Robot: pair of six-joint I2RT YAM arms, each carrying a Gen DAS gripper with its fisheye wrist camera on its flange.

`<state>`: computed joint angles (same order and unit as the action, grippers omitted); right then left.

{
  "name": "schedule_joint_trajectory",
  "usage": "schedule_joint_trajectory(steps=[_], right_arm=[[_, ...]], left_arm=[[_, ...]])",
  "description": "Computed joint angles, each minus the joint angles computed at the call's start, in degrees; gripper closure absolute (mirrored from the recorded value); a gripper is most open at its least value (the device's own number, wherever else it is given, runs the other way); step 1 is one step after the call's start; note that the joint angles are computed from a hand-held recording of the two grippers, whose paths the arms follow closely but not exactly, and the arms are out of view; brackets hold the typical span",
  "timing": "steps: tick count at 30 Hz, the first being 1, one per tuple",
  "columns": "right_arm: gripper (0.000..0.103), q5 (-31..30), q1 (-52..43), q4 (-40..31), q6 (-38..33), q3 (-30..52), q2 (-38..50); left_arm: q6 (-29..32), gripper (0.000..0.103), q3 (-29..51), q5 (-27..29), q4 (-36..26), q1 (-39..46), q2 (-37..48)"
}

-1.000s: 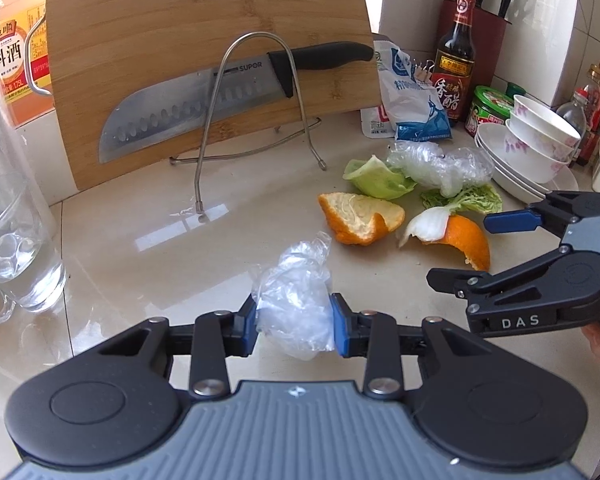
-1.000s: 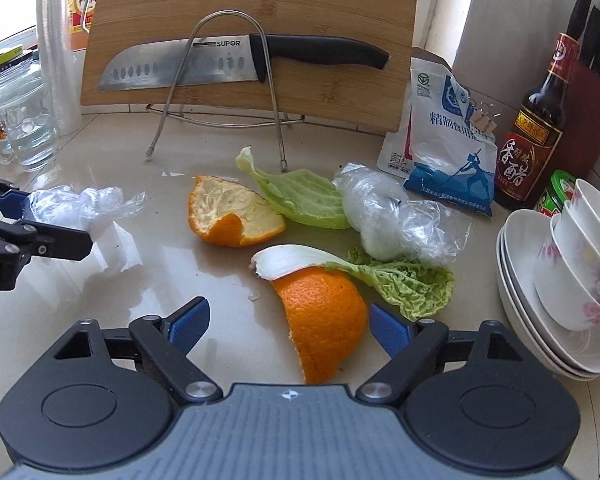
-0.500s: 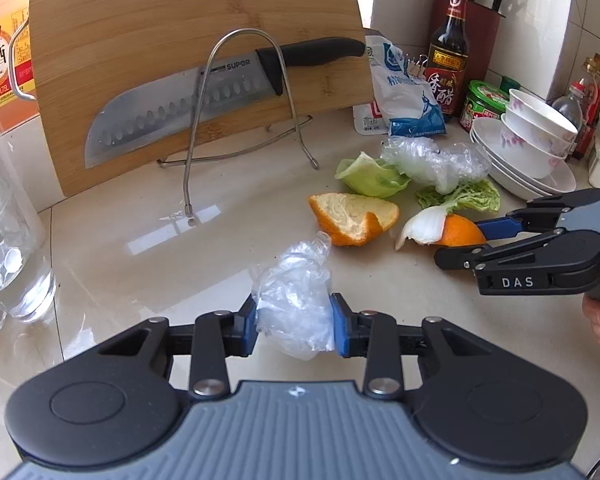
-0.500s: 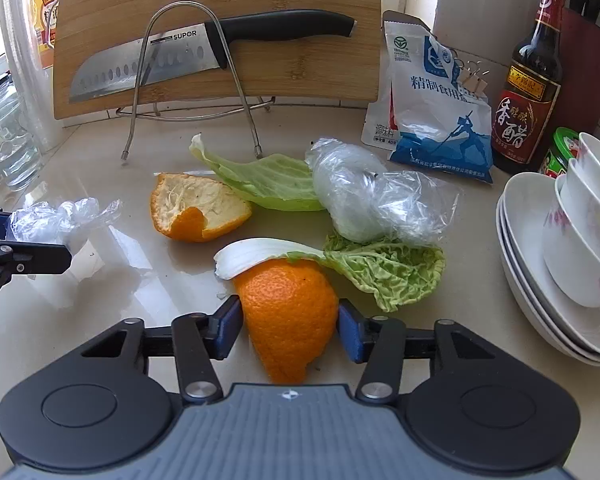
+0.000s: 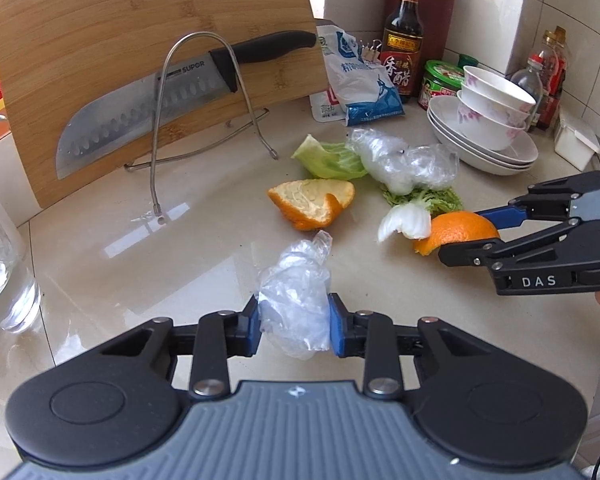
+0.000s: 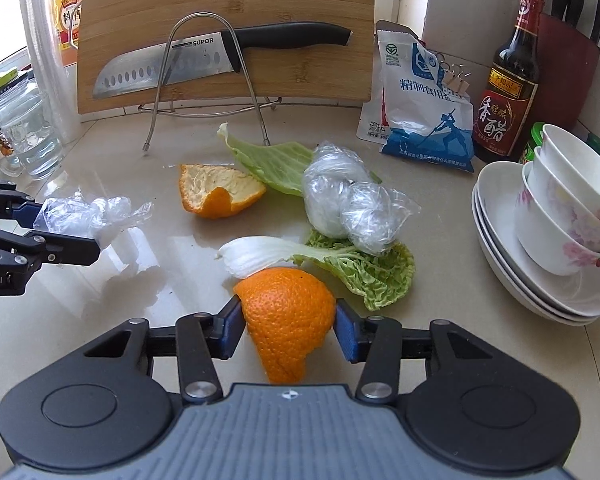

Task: Collect trash
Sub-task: 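Carry the plastic bag and orange peel over the white bucket with both tools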

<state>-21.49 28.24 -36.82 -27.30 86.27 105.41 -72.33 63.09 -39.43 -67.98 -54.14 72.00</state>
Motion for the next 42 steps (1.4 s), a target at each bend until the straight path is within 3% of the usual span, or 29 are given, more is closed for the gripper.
schedule_joint_trajectory(steps=[15, 27, 35, 42], right_arm=[[0.051, -2.7, -5.6, -0.5, 0.0, -12.7, -15.6], [0.051, -5.0, -14.8, -2.9, -0.3, -24.0, -30.1], [0.051, -7.2, -25.1, -7.5, -2.7, -30.5, -39.6], [0.051, -10.5, -38.8, -13.1, -8.8, -33.2, -44.6]], left_arm=[[2.5, 0.072, 6.6, -0.9, -1.3, -7.2, 4.6], [10.0, 0.073, 15.5, 0.6, 2.1, -11.7, 12.8], [15.7, 0.073, 21.1, 4.1, 6.9, -14.0, 19.6], [22.6, 0.073, 28.5, 7.3, 12.1, -15.1, 27.4]])
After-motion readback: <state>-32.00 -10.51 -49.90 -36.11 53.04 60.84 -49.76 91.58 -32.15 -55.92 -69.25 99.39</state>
